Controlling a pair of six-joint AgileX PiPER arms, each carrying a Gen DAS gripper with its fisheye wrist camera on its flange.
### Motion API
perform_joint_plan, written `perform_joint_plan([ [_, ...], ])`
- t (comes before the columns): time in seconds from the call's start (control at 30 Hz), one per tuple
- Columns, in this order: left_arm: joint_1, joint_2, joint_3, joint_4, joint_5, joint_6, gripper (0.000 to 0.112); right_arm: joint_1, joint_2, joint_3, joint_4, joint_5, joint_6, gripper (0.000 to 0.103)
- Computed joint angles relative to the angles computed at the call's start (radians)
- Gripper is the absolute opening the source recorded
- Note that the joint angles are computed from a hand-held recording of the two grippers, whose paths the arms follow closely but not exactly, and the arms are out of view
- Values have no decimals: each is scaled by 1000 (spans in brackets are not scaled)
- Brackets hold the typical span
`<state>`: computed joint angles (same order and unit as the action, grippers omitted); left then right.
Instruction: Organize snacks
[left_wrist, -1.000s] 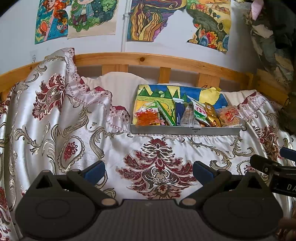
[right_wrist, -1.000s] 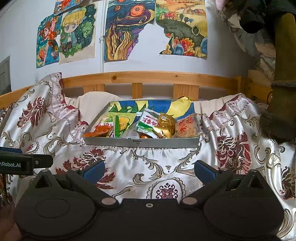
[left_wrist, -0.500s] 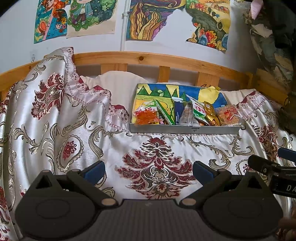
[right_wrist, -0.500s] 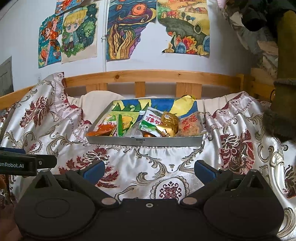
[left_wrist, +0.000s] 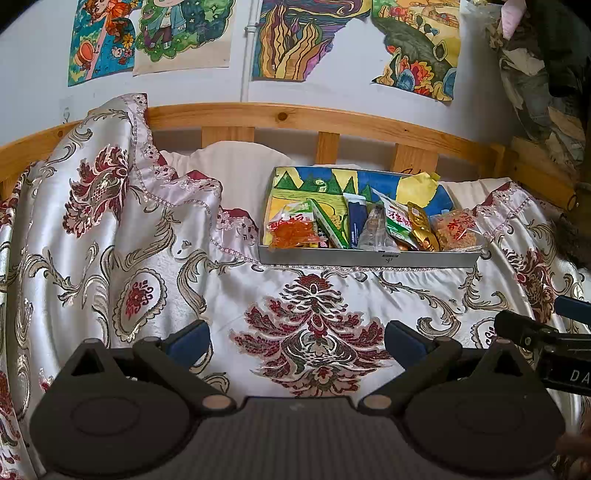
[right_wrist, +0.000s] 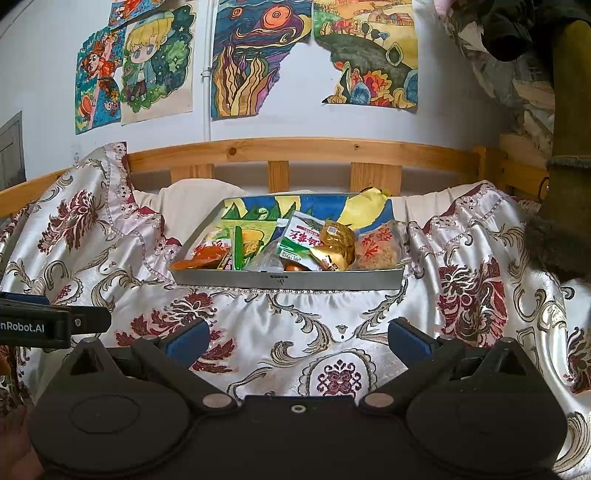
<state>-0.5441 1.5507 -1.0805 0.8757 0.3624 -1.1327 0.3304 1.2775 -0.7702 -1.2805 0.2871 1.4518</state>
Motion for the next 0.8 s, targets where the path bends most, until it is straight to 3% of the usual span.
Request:
perform_joint_plan([
  [0.8, -1, 2, 0, 18, 15, -33, 103, 2, 1, -3, 12, 3, -11, 102],
])
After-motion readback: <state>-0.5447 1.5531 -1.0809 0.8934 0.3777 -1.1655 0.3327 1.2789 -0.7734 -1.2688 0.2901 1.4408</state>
